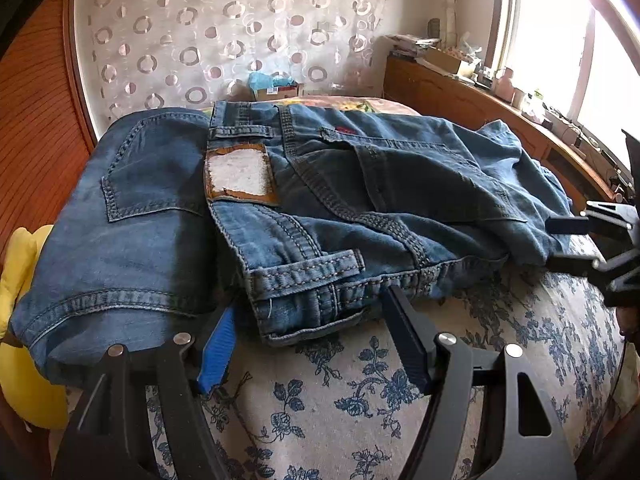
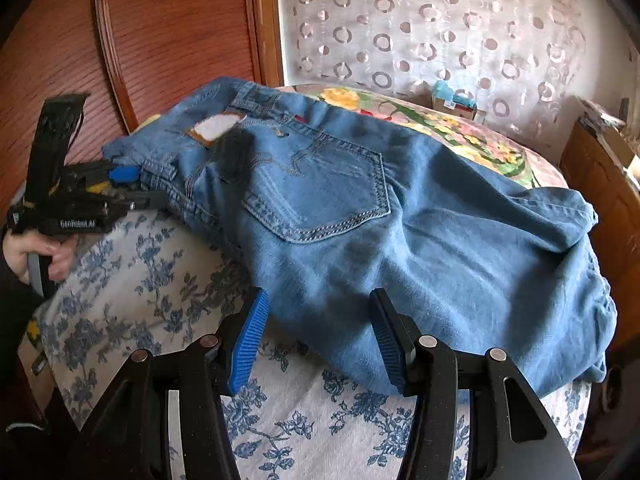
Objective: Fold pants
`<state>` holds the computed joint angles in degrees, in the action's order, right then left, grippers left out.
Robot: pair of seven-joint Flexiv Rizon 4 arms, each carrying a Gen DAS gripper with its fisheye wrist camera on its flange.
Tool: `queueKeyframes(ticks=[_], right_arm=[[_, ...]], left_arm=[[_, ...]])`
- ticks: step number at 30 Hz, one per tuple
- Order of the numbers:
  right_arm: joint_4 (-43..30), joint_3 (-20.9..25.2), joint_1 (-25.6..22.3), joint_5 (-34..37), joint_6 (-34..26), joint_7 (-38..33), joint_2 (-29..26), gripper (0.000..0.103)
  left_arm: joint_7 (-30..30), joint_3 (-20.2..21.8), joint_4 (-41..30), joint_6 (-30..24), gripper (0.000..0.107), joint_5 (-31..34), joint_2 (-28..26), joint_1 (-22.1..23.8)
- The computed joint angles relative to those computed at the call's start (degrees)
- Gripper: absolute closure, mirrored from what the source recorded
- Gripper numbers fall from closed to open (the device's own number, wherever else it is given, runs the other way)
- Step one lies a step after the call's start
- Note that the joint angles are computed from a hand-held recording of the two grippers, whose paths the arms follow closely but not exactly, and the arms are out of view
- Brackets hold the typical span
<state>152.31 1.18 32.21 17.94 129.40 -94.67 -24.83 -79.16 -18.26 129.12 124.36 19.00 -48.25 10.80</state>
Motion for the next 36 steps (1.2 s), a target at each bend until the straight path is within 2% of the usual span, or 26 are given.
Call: queueKeyframes(ticks=[2,4,6,7,9,11,13,15,18,21,23,24,25,30,36], right_arm=[[-1.0,-3.5,5.6,5.1,-0.3,-3.2,-2.0,0.049],[-1.5,-5.2,7.1,6.6,-0.1,-3.9,-3.7,0.049],[-2.9,-8.7,11.3,10.4,-0.2,-5.4,-5.9,0.049],[-4.2,-9.4,11.7,12.0,-0.6,-6.7,-6.6,0.049],[-5.0,-9.3,8.5,9.5,0.8,-4.9,-7.6,0.078],[-5.8,-8.0,6.0,10.0,3.8,-3.0,-8.1,0.086],[-5.4,-5.0,2.2,7.6,5.0,-0.8,-7.5,0.087],[-5.6,-5.3,3.2,8.7,6.0,-1.5,-8.7,0.087],[-5.5,-4.6,3.0,8.0,5.7,-1.5,-9.5,0.087],[-5.4,-2.9,-0.1,5.3,7.1,-0.4,-10.3,0.087],[-5.3,-2.1,-1.5,4.0,8.6,0.2,-10.9,0.089],[-5.1,-1.6,-2.1,3.9,9.3,-0.1,-10.9,0.09],[-3.6,-2.8,-1.2,3.4,9.7,0.6,-9.3,0.091],[-2.2,-1.0,-0.9,6.0,13.0,0.1,-8.6,0.094],[0.7,1.0,-0.5,8.3,19.2,1.0,-9.0,0.094]], left_arm=[[-0.3,-0.6,-0.1,-0.7,0.035,0.2,-0.1,0.7],[-0.2,-0.8,-0.1,-0.8,0.036,0.3,-0.1,1.0],[-0.2,0.0,-0.1,-0.2,0.041,-0.3,0.1,0.1],[-0.3,0.3,0.0,0.2,0.046,-0.6,0.2,-0.3],[-0.7,0.8,0.1,0.6,0.051,-1.3,0.5,-0.9],[-1.2,0.4,0.1,-0.4,0.051,-1.5,0.9,-0.8],[-0.9,1.5,0.2,-0.1,0.051,-2.1,1.1,-2.1],[-0.9,1.9,0.1,-0.1,0.051,-2.6,1.3,-2.7],[-1.4,1.3,-0.1,0.2,0.062,-2.2,1.0,-2.2],[-1.3,4.3,0.3,1.2,0.079,-5.2,2.2,-5.9],[-1.7,4.0,0.6,1.9,0.087,-4.6,2.4,-5.4],[-2.0,4.3,1.1,2.8,0.096,-4.8,2.8,-5.7],[-2.3,4.3,1.4,3.3,0.096,-4.6,3.2,-5.7],[-3.3,4.6,3.4,5.5,0.097,-3.1,5.4,-5.6],[-5.8,6.2,7.2,12.2,0.098,-1.1,8.4,-5.6]])
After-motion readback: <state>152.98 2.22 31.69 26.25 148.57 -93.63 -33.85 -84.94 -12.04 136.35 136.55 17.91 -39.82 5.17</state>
